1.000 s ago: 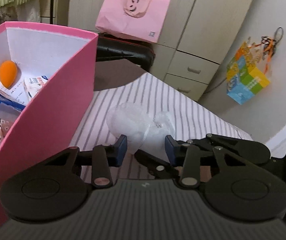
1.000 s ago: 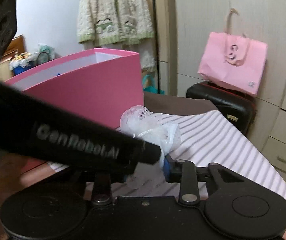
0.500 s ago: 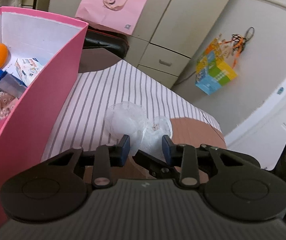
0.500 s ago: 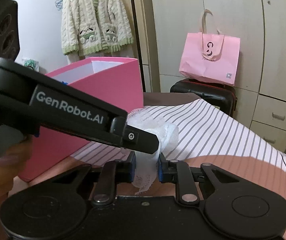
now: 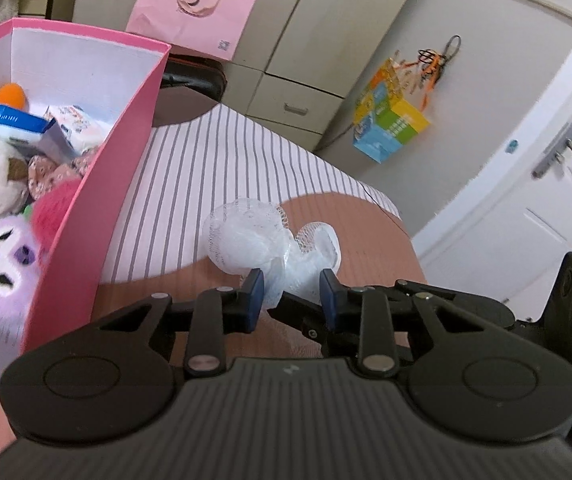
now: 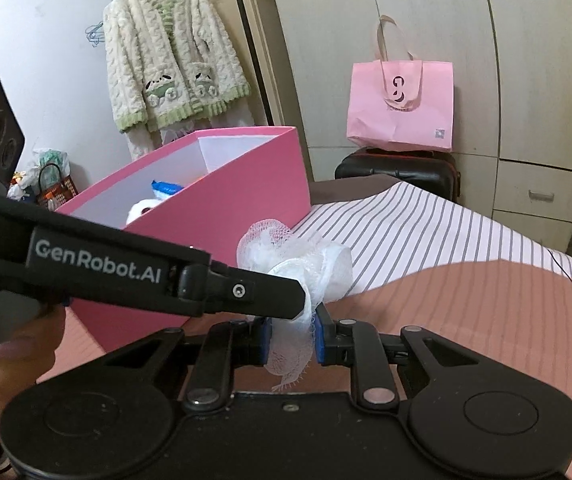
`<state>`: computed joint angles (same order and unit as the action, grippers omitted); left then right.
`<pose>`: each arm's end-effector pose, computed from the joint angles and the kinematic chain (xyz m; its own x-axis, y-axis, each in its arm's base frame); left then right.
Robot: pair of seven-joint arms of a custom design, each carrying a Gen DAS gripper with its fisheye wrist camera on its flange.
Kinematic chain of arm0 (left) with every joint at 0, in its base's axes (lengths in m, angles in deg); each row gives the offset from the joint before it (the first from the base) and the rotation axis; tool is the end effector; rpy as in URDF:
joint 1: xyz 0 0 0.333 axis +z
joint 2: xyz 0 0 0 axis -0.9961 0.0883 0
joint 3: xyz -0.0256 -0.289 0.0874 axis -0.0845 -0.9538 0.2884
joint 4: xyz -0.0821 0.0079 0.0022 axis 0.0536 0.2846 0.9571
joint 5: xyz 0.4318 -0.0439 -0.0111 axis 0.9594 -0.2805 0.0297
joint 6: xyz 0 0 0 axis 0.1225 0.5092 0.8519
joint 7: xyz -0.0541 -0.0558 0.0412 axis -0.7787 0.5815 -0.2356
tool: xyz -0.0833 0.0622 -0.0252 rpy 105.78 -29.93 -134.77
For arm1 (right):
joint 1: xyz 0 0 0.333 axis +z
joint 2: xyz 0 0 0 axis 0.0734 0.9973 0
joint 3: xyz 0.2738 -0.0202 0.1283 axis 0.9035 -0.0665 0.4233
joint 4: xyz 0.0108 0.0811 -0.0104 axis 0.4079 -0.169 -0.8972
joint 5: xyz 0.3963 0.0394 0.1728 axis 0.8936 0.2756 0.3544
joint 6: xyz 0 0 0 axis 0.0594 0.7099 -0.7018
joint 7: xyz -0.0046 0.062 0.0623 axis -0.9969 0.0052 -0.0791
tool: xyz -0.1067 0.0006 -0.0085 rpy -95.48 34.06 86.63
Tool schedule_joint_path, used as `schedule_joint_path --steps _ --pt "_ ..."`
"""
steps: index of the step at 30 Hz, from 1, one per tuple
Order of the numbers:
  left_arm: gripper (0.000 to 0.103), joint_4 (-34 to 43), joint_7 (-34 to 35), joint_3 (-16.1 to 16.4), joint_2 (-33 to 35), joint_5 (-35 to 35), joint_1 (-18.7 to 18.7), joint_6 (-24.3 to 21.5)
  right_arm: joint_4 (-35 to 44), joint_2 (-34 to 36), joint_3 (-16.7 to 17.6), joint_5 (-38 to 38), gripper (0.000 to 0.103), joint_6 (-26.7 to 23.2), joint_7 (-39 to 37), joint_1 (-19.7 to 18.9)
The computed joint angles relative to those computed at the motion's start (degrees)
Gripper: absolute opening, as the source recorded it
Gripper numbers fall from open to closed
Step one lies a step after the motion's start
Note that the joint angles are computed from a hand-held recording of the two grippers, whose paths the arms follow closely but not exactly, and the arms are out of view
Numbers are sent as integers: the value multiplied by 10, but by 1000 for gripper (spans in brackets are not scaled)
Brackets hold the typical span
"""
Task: Organize soft objects
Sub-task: 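Lift the bath puff and lower it into the shoebox, open right tool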
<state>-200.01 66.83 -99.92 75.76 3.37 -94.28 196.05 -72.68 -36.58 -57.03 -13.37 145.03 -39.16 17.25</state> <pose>0.5974 -0.2112 0.4587 0.0135 -0.9048 0.4257 -0.7202 -0.3042 -0.6236 0.6472 0.3839 0.4060 0.6994 -0.6864 -0.1991 -0.5155 -0.2916 -0.8057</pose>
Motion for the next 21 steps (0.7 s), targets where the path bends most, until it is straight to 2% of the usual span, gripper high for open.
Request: schedule_joint_path --steps 3,7,14,21 --pt "29 -19 93 -9 -27 -100 1 -12 -33 -29 -6 -4 24 9 18 9" --pt "29 -45 184 8 -70 -188 -19 -35 -68 -66 -28 -28 24 13 59 33" --pt "29 -87 247 50 -158 -230 -47 -114 -111 -130 -80 -117 24 -18 169 90" --pt "29 -130 275 79 -240 -233 -52 -169 -121 -172 -99 -159 24 -75 232 122"
